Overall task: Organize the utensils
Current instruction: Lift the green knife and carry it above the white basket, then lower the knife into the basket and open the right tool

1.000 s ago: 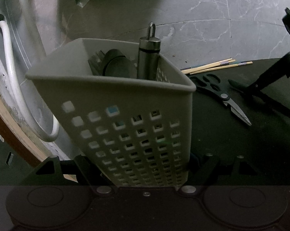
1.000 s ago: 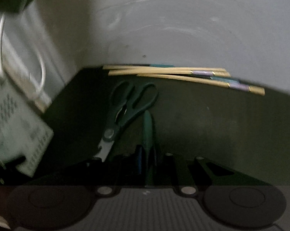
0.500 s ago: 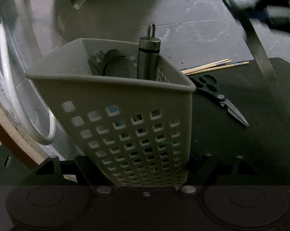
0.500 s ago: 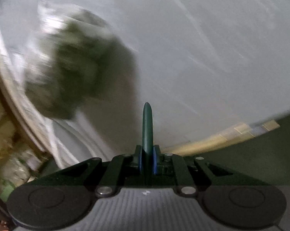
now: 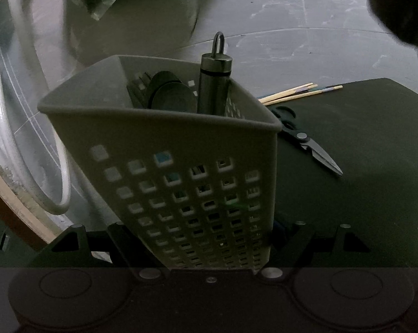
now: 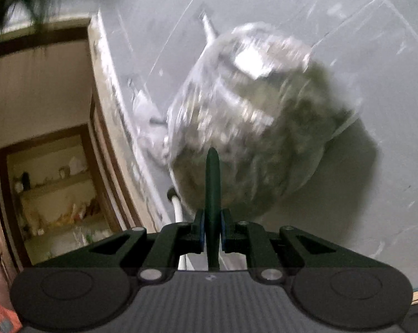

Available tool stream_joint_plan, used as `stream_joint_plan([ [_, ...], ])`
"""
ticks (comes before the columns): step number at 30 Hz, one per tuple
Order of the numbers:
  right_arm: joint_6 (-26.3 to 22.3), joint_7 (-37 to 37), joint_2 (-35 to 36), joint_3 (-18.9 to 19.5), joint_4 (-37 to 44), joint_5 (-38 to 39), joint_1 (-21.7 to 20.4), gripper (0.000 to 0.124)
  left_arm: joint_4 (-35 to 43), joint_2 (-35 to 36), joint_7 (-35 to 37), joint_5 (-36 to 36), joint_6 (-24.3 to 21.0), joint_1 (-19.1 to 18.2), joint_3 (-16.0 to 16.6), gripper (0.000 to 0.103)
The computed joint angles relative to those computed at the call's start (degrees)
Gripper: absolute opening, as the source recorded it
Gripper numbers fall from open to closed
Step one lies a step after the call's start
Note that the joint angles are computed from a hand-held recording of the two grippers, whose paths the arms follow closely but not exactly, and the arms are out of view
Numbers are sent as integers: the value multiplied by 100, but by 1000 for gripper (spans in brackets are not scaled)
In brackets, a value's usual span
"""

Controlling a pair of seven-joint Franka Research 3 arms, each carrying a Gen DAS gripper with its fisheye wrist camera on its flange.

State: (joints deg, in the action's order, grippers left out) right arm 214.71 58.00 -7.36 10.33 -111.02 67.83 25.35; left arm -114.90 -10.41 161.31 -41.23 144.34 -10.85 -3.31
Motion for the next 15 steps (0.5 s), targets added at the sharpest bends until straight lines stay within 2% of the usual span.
stream_joint_plan([
  [4, -101, -432, 186, 70, 168, 372, 76, 12, 49, 36, 92, -62, -53, 33, 38, 81],
  [8, -215, -1192, 275, 85, 326, 1093, 189, 12, 44, 51, 129, -83, -16, 47, -4, 82],
  [13, -275, -2205, 233, 69, 373, 1959, 376, 12, 20, 25, 145, -77, -12, 41, -16, 82],
  [15, -292, -2859, 204, 46, 449, 2495, 478, 13, 3, 5, 144, -73, -9, 32, -12, 82],
])
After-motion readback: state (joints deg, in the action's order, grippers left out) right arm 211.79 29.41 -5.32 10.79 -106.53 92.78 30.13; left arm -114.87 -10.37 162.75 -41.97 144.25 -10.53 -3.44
